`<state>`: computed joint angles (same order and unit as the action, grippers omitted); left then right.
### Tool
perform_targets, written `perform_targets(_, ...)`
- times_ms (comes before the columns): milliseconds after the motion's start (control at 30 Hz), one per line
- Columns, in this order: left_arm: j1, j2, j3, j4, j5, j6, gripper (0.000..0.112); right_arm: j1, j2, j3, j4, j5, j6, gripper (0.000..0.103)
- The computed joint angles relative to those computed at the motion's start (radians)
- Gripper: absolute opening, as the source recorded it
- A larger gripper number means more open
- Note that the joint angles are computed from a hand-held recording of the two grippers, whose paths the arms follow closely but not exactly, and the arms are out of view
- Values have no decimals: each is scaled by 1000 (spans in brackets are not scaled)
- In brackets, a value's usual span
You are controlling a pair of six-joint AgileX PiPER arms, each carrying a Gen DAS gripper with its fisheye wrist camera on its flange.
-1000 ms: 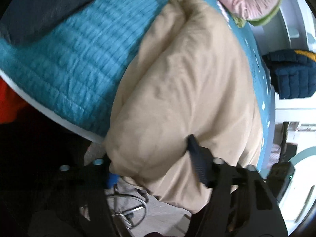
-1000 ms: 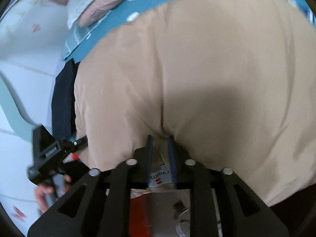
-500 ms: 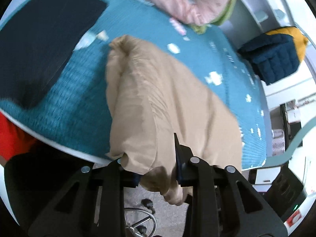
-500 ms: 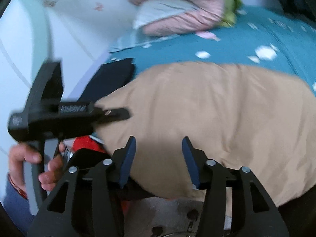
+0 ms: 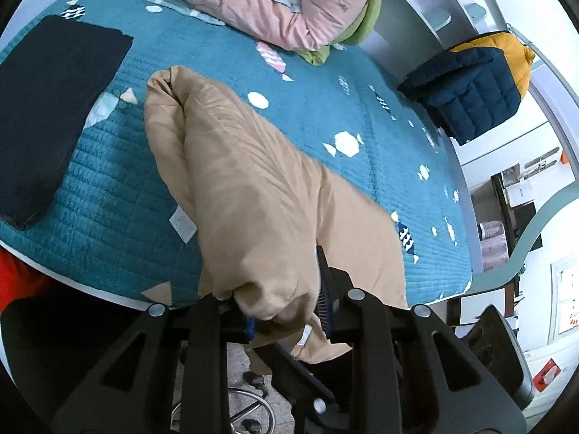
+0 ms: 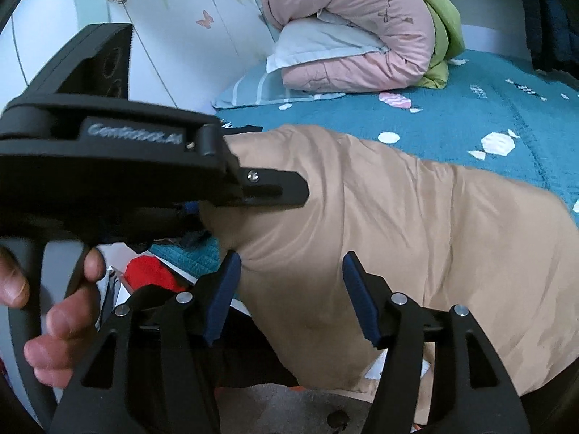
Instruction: Fold large clothes
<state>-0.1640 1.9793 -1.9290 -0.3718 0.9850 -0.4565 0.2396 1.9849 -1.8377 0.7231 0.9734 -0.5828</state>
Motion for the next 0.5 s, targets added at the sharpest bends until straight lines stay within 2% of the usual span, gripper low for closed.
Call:
perform_targets(133, -14, 27, -63, -2, 29, 5, 25, 16, -22, 35, -28, -48, -30, 64)
perform_targets(267, -39, 57, -126, 23, 50, -14, 25, 20, 30, -19, -28, -72, 20, 65)
perform_targets(333, -34, 61, -130, 4, 51, -9, 25, 21, 61, -63, -59, -73, 60, 62)
perform_targets(367, -33, 62, -132, -4, 50, -4, 25, 17, 71, -71, -52, -80, 59, 57)
perform_targets(400, -33, 63, -133, -6, 49, -5, 25, 13, 86, -89, -47, -75, 66, 47)
perform_targets(433, -33, 63, -132, -16, 46, -2, 25, 5, 103, -110, -39, -61, 73, 29)
perform_targets(500, -33, 66, -134, -38, 43, 12, 25, -11, 120, -136, -20, -41, 86, 21)
